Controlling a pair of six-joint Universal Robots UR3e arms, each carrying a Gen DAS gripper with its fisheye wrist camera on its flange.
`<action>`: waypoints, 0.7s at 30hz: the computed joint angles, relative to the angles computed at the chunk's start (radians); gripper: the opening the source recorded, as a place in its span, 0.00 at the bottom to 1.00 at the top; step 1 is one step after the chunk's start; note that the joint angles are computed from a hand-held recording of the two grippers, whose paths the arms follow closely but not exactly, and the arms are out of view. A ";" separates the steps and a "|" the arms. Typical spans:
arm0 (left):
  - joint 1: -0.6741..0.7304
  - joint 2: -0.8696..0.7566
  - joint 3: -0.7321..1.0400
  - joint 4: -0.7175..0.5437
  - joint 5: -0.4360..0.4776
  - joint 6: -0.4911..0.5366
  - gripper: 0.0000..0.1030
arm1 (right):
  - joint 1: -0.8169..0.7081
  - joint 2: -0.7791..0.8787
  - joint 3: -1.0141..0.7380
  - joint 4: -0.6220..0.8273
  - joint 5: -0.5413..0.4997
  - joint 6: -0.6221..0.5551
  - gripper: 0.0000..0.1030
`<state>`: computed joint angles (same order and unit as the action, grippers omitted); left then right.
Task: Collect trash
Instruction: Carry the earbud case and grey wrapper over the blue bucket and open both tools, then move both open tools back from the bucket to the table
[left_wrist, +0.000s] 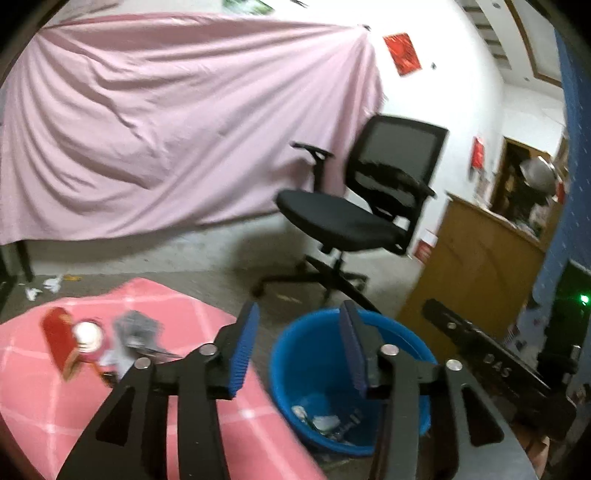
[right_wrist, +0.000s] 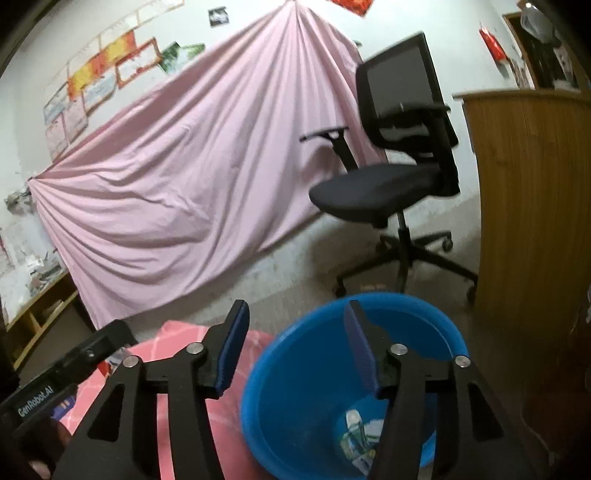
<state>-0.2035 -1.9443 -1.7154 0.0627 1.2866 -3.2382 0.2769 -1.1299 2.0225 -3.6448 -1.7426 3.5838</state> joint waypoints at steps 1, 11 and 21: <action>0.015 0.021 -0.022 0.010 0.003 -0.002 0.42 | 0.010 0.006 -0.017 -0.002 -0.010 -0.004 0.52; 0.176 0.211 -0.319 0.301 0.120 -0.051 0.99 | 0.169 0.156 -0.251 -0.147 -0.130 -0.096 0.96; 0.448 0.376 -0.650 0.552 0.005 0.007 0.99 | 0.298 0.345 -0.511 -0.267 -0.114 -0.274 1.00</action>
<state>0.2442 -1.5682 -2.3659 0.6146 1.2914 -3.2308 0.5751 -0.7851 1.5118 -3.9120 -1.8565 3.3096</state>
